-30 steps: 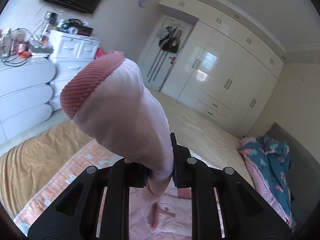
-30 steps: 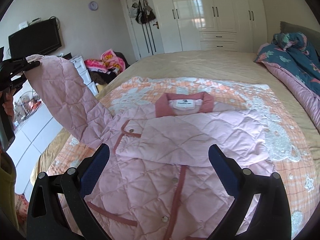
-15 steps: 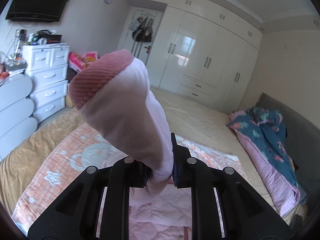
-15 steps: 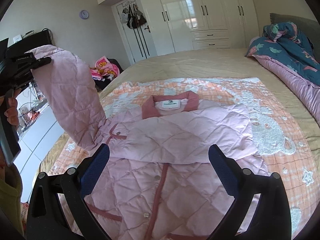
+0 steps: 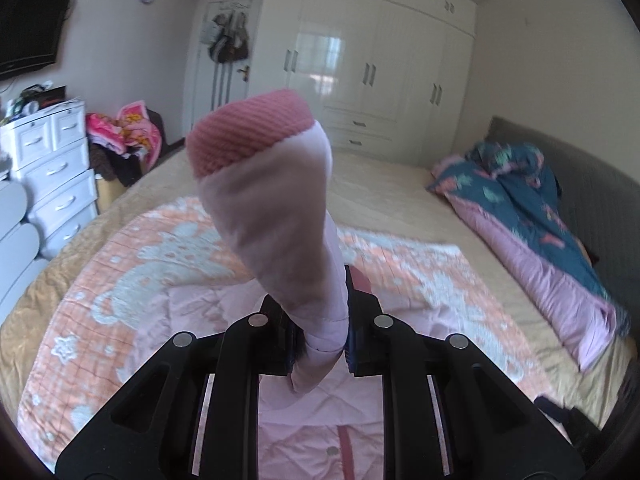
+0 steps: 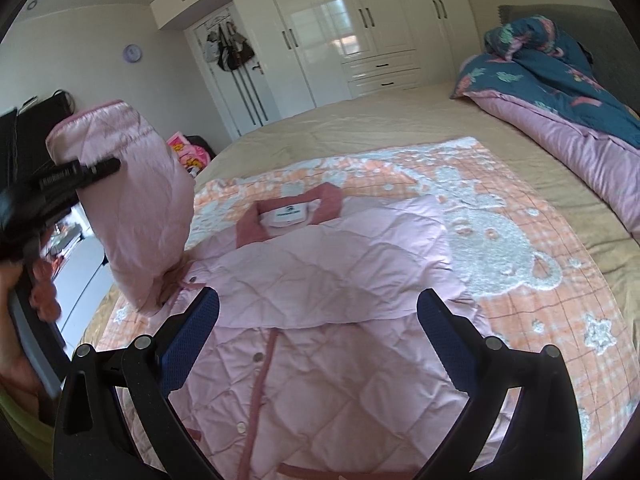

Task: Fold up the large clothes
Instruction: 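Lift the sleeve with the left tool and carry it over the jacket body, then lay the sleeve onto the jacket front and open the left tool, then grasp the dark pink front trim edge with the right tool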

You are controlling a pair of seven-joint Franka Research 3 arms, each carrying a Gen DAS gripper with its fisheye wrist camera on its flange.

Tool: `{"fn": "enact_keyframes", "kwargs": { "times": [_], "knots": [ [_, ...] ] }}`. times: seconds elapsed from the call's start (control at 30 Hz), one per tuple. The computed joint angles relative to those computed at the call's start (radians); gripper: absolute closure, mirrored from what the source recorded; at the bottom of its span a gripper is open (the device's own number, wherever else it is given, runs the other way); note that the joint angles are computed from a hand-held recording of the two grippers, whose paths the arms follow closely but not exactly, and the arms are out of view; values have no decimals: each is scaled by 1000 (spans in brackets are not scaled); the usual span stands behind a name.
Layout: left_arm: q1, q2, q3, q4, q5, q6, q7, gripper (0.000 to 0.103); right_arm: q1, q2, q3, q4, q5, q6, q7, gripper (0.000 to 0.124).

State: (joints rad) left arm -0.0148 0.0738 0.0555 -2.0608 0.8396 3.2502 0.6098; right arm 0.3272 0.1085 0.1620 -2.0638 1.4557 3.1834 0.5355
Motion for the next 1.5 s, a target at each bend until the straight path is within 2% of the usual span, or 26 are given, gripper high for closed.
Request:
{"fn": "enact_keyframes", "kwargs": {
  "times": [0.1,0.2,0.3,0.43,0.5,0.63,0.73,0.87,0.9,1.0,1.03,1.13,1.2,1.23,1.27,1.3,1.43,1.5],
  "knots": [
    [8,31,-46,2,-49,-14,73,93,-13,2,-8,4,55,-2,-41,25],
    [-56,63,-8,19,-9,-39,55,93,-19,5,-23,4,91,-3,-58,25],
    [-58,93,-29,19,-38,-53,100,92,-27,9,-37,5,142,-8,-83,25],
    [-121,131,14,29,-2,-77,79,92,-36,18,-56,0,148,-9,-62,25],
    [-113,153,-11,30,-25,-91,110,91,-42,22,-63,1,169,-10,-70,25],
    [-161,193,16,50,6,-121,109,90,-52,29,-75,-3,185,-12,-66,25],
    [-165,223,1,65,7,-144,142,88,-59,33,-82,-8,181,-12,-55,25],
    [-126,254,-70,77,-71,-183,270,84,-69,40,-88,-8,186,-18,-48,25],
    [-130,262,-73,80,-80,-192,291,81,-71,42,-89,-9,183,-19,-43,25],
    [-114,278,-113,88,-142,-242,396,64,-77,46,-89,-10,166,-21,-17,25],
    [-104,278,-130,83,-169,-246,430,51,-79,46,-88,-11,164,-23,-14,25],
    [-65,271,-194,61,-266,-269,565,32,-83,49,-84,-8,155,-23,-3,25],
    [-7,249,-267,23,-365,-266,698,24,-87,49,-82,-8,156,-34,-7,25],
    [35,242,-316,10,-434,-270,774,21,-87,51,-81,-9,144,-37,5,25],
    [99,222,-388,-21,-543,-266,887,19,-86,53,-79,-11,120,-37,28,25],
    [135,215,-426,-32,-585,-264,930,15,-86,56,-76,-10,100,-41,44,25],
    [234,150,-502,-97,-788,-244,1086,10,-90,76,-58,-2,4,-78,134,25],
    [233,125,-478,-117,-833,-221,1101,9,-87,94,-50,2,-85,-94,211,25]
  ]
}}
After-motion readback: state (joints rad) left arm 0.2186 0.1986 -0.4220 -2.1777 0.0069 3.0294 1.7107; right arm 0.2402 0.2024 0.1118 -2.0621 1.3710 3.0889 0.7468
